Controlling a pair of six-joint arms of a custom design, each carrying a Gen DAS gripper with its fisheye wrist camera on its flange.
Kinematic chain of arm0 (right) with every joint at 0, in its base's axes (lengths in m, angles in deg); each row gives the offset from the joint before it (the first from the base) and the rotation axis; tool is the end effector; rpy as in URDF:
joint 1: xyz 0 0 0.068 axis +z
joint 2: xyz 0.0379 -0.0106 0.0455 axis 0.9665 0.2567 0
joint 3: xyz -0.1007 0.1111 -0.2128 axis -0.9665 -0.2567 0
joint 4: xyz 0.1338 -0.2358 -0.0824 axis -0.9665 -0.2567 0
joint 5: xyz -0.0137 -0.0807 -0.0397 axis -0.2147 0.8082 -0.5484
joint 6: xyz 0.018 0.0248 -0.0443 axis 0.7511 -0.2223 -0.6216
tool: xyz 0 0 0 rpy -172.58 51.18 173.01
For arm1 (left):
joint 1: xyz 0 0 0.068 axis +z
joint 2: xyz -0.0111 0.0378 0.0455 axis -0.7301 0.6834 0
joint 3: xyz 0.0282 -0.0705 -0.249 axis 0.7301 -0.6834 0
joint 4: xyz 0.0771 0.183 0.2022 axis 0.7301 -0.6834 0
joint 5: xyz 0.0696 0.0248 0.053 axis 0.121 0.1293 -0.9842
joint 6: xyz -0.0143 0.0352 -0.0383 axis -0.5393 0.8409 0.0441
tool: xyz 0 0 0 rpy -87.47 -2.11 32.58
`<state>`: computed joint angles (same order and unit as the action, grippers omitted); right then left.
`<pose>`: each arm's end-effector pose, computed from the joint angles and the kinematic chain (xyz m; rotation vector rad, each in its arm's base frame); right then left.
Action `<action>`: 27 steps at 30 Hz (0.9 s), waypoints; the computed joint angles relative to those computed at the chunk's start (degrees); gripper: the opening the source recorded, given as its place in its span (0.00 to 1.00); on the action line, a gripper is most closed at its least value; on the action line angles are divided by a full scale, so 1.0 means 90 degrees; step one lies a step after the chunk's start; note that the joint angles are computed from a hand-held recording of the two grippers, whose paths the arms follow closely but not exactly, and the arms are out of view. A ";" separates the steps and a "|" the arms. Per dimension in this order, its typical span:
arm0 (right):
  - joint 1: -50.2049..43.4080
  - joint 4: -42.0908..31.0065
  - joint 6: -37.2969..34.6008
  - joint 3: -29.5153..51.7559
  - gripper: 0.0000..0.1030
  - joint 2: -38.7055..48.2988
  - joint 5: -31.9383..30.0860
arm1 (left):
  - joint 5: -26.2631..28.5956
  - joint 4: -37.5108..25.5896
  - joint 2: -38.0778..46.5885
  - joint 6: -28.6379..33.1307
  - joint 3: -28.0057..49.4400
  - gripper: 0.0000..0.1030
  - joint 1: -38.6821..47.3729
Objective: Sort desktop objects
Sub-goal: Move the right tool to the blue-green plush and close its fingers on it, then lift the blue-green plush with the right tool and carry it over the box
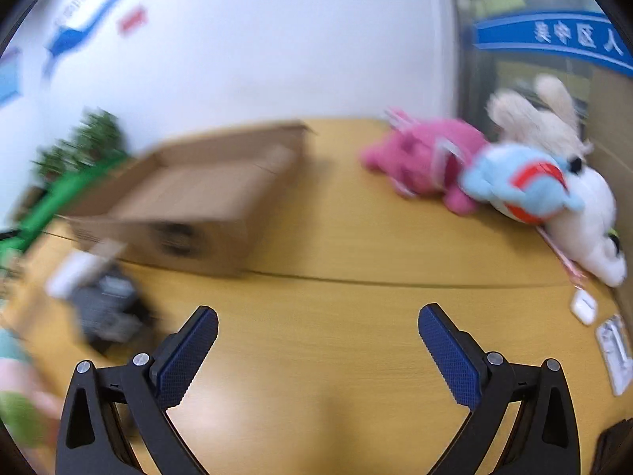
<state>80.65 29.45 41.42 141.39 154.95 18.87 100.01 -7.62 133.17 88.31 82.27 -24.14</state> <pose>0.3639 0.0491 0.1513 -0.5115 2.1899 0.4168 0.1953 0.0660 0.2108 -0.1473 2.3291 -0.2676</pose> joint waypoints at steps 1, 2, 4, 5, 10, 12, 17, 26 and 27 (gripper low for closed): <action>0.0031 -0.0090 0.0042 -0.0143 1.00 -0.0287 -0.0258 | 0.0018 -0.0239 -0.0154 -0.0111 -0.0001 1.00 -0.0190; 0.0106 -0.0219 0.0119 -0.0393 1.00 -0.0775 -0.0687 | 0.0044 -0.0608 -0.0360 -0.0288 -0.0025 1.00 -0.0527; 0.0305 -0.0674 0.0100 -0.0684 1.00 -0.1473 -0.1235 | 0.0335 -0.1038 -0.0708 -0.0406 -0.0197 1.00 -0.0871; 0.0516 -0.1011 0.0007 -0.0867 1.00 -0.1872 -0.1485 | 0.0365 -0.1138 -0.0908 -0.0492 -0.0361 1.00 -0.1142; 0.1755 -0.2127 -0.0285 -0.1112 1.00 -0.2003 -0.1797 | 0.0339 -0.0946 -0.1337 -0.1602 -0.1219 0.99 -0.3149; 0.2387 -0.2340 -0.0466 -0.1185 0.98 -0.1727 -0.1598 | 0.0267 -0.0837 -0.1496 -0.1983 -0.1501 0.99 -0.3787; 0.3568 -0.1944 -0.0512 -0.1437 0.74 -0.0836 -0.0691 | 0.0122 -0.0251 -0.1613 -0.2740 -0.1946 0.97 -0.4697; 0.3543 -0.0928 0.0074 -0.1622 0.74 -0.1066 -0.0412 | 0.0153 0.0094 -0.1257 -0.2709 -0.1919 0.91 -0.3960; 0.3450 -0.0947 0.0059 -0.1637 0.82 -0.1140 -0.0436 | 0.0169 0.0240 -0.1223 -0.2770 -0.1949 0.91 -0.3973</action>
